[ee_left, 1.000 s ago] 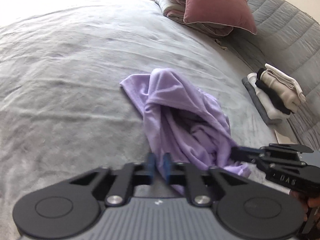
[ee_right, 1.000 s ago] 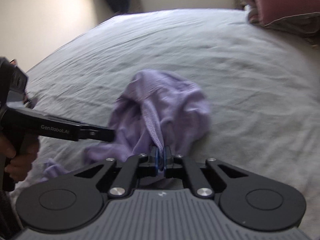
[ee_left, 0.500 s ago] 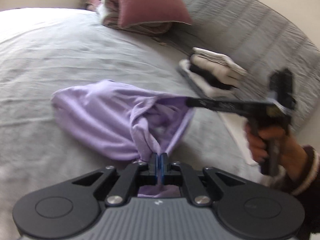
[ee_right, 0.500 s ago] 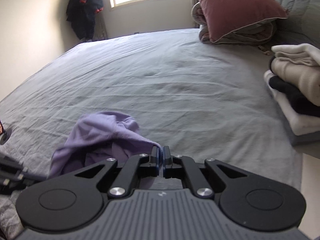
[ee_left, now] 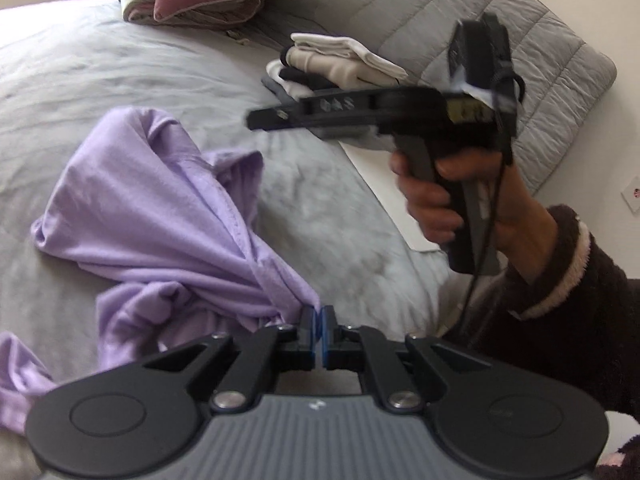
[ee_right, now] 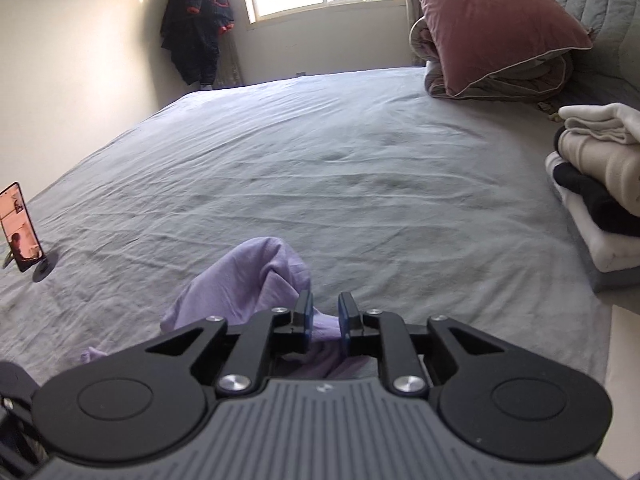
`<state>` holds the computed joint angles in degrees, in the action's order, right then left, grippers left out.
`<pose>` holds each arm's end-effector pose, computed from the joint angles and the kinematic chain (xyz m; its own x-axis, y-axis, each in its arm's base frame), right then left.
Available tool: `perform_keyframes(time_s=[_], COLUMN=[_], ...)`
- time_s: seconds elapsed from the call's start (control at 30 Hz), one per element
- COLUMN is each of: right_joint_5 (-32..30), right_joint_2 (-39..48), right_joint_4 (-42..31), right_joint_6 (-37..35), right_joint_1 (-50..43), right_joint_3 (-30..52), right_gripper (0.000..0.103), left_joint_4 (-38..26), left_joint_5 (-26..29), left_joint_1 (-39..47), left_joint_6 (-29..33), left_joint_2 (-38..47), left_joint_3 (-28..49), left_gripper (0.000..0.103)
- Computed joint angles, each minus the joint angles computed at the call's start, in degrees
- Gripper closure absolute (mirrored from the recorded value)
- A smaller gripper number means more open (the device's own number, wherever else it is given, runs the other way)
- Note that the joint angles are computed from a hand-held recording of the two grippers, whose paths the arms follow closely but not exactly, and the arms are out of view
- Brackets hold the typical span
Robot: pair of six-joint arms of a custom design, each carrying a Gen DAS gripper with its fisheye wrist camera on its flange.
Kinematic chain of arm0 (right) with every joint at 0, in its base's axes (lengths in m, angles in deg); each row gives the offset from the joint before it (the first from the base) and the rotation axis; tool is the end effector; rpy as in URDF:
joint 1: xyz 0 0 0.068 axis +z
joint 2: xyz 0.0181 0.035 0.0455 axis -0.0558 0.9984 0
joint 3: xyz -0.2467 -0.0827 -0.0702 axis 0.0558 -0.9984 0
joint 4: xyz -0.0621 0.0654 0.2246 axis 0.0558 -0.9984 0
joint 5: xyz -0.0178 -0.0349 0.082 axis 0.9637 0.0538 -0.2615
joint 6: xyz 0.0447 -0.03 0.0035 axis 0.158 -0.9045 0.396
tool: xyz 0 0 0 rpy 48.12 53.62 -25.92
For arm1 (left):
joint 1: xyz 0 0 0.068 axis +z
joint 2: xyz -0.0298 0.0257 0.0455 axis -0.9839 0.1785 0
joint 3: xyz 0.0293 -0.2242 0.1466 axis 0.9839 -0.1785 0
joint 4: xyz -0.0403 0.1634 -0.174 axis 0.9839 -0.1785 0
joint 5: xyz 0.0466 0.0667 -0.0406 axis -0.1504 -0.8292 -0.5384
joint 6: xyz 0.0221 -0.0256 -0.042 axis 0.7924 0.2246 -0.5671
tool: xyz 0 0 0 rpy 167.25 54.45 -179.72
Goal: Fold clothes
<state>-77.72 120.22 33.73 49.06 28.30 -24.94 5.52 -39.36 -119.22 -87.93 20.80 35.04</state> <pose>0.2939 0.1888 0.1497 -0.5563 -0.2539 -0.7912 -0.6124 0.7689 0.1838 0.1115 -0.0987 0.1294 -0.7658 -0.0058 -0.6430 0.3889 0.7923 -0.4702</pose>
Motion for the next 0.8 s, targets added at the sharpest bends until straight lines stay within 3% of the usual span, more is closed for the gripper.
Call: perform_keyframes(time_s=[0.07,0.23,0.37,0.5,0.6,0.8], right_joint_5=[-0.71,-1.27,-0.9,-0.4,-0.46,-1.18], right_joint_2=[0.31,1.01,2.92,4.76,5.58,7.3], right_joint_4=[-0.16,-0.79,-2.06,-3.38,-3.65,-4.51], right_joint_6=[0.18,0.04,0.17,0.49,0.96,2.89], right_joint_1=[0.45,2.41,4.01,5.2,5.49,5.45], right_joint_3=[0.42,1.61,3.86,5.95,7.02,9.37], right_gripper=[0.068,0.067,0.065,0.064,0.06,0.056], left_joint_4=[-0.3,3.95,4.36,-1.29,-8.85,-18.97], left_joint_5=[0.03,0.78,2.05,7.01,9.19,10.25], left_joint_1=[-2.76,-9.36,-8.67,-1.13,5.04,17.25], left_joint_6=[-1.11,-1.46,-0.28,1.24,3.01,4.64], left_joint_2=[-0.97,4.59,8.68,0.85,-7.9,-17.93], left_joint_3=[-0.53,-0.47,0.21,-0.93,-1.01,0.41], left_gripper=[0.101,0.101,0.1,0.095,0.069,0.063])
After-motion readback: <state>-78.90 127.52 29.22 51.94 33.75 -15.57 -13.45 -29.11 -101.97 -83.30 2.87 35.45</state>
